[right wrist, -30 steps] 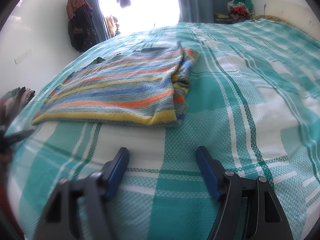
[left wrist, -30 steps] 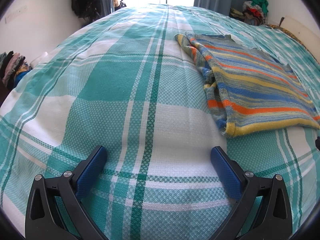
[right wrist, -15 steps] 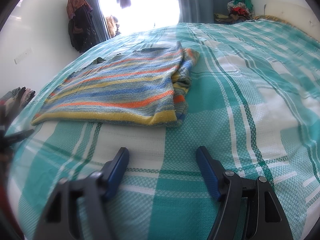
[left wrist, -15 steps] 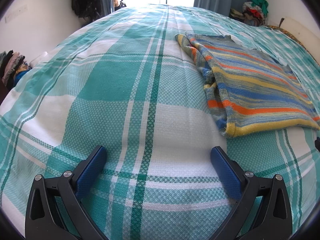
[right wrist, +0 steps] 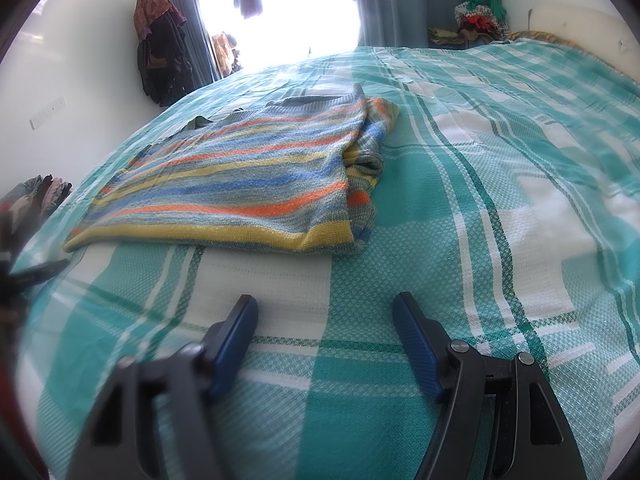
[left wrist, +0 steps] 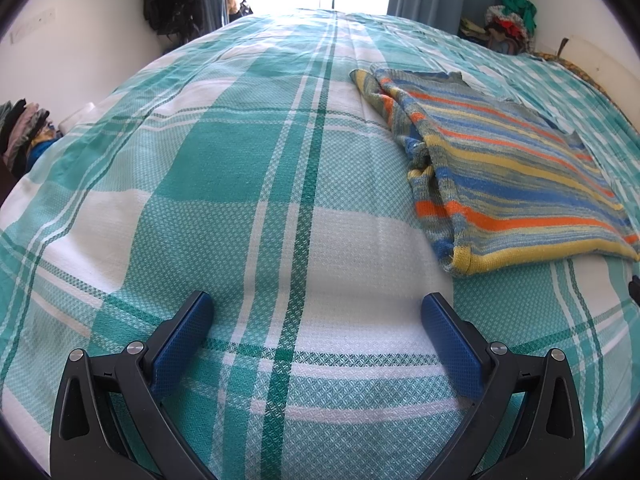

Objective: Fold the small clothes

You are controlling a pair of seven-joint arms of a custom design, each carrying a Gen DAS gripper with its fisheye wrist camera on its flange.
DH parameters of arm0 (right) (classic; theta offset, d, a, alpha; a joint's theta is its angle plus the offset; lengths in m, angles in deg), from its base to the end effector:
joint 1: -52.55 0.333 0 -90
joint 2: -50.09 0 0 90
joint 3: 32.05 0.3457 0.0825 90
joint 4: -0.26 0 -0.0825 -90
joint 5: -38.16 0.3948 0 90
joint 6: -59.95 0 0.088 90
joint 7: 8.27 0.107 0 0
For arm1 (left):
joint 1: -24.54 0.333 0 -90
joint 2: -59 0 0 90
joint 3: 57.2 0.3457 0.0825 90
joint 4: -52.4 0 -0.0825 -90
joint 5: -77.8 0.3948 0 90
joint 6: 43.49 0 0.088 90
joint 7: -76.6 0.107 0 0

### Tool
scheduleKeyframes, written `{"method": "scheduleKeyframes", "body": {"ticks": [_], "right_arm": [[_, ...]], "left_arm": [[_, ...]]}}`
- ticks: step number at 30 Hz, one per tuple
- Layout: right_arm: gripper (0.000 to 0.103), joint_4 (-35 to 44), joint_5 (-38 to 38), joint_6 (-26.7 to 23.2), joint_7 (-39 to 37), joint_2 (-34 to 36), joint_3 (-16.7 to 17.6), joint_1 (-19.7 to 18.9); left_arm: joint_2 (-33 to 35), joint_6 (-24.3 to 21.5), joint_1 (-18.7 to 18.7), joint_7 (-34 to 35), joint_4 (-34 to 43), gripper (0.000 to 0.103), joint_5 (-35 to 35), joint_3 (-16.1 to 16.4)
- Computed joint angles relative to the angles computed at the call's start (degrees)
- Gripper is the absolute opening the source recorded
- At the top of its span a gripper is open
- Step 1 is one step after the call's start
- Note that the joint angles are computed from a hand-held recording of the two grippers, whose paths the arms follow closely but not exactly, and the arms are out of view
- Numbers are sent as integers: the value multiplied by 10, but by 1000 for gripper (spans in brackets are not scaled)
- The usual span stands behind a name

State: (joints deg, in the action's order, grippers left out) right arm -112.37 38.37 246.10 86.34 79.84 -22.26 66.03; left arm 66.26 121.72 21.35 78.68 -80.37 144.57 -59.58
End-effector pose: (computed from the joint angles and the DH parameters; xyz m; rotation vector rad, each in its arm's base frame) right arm 0.6368 0.2583 0.3178 -1.9149 1.4638 -0.4254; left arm 0.5330 -0.1051 0.3344 -2.1324 1.4774 -0.5209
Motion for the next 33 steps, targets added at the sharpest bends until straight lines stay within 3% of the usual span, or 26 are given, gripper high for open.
{"method": "scheduleKeyframes", "body": {"ticks": [33], "right_arm": [[71,-1,1,2,-1,0,2,-2]], "left_arm": [[0,6,2,-9,0,102,8,1]]}}
